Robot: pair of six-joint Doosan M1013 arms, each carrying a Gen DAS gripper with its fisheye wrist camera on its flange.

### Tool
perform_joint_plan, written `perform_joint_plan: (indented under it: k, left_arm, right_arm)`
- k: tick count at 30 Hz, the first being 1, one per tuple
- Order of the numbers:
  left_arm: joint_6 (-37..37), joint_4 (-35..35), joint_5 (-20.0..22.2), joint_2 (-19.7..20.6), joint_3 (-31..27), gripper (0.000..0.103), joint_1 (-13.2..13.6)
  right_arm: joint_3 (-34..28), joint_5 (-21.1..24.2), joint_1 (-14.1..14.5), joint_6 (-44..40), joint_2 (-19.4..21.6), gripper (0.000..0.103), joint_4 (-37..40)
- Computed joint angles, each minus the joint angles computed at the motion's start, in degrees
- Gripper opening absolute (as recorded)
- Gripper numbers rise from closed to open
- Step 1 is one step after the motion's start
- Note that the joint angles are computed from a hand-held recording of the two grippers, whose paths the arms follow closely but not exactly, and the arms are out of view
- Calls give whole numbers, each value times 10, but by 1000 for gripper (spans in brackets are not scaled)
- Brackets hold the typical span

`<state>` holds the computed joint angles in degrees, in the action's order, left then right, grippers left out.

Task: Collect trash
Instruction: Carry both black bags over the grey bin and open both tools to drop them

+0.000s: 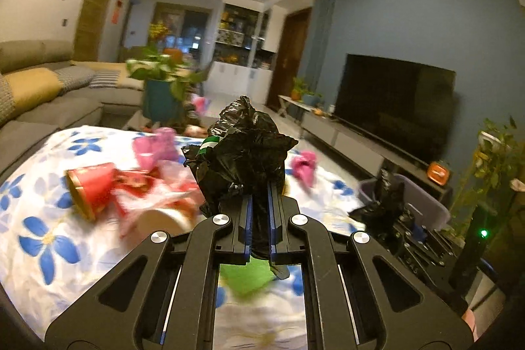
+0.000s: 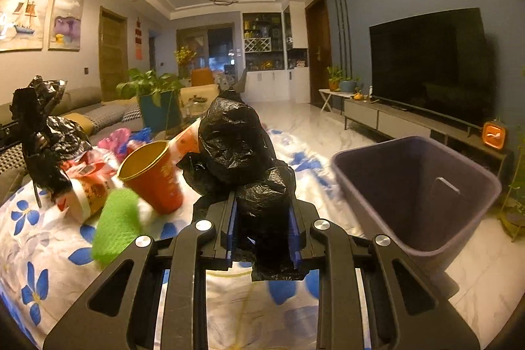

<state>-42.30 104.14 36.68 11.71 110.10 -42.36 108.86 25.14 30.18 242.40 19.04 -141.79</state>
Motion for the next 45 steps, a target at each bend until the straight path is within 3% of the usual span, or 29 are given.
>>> perform_joint_plan:
  k: [10, 14, 20, 31, 40, 43, 45]
  left_arm:
    - [29, 75, -120, 72, -112, 7, 0]
    - [32, 102, -141, 110, -162, 7, -5]
    - [-20, 169, -188, 161, -223, 7, -4]
    - [-175, 317, -261, 205, -275, 7, 13]
    - [-85, 227, -293, 226, -304, 7, 17]
    - [-77, 218, -304, 230, -311, 8, 18]
    - [-105, 250, -311, 232, -313, 8, 18]
  right_arm:
    - [4, 104, -28, -115, -12, 26, 137]
    - [-2, 124, -47, -141, -11, 26, 175]
    - [-8, 131, -63, -153, -4, 26, 199]
    - [-17, 116, -80, -162, 1, 26, 229]
    - [-23, 108, -85, -166, 5, 28, 230]
    - [-25, 107, -84, -171, 5, 28, 237]
    - [-25, 108, -84, -168, 5, 29, 234]
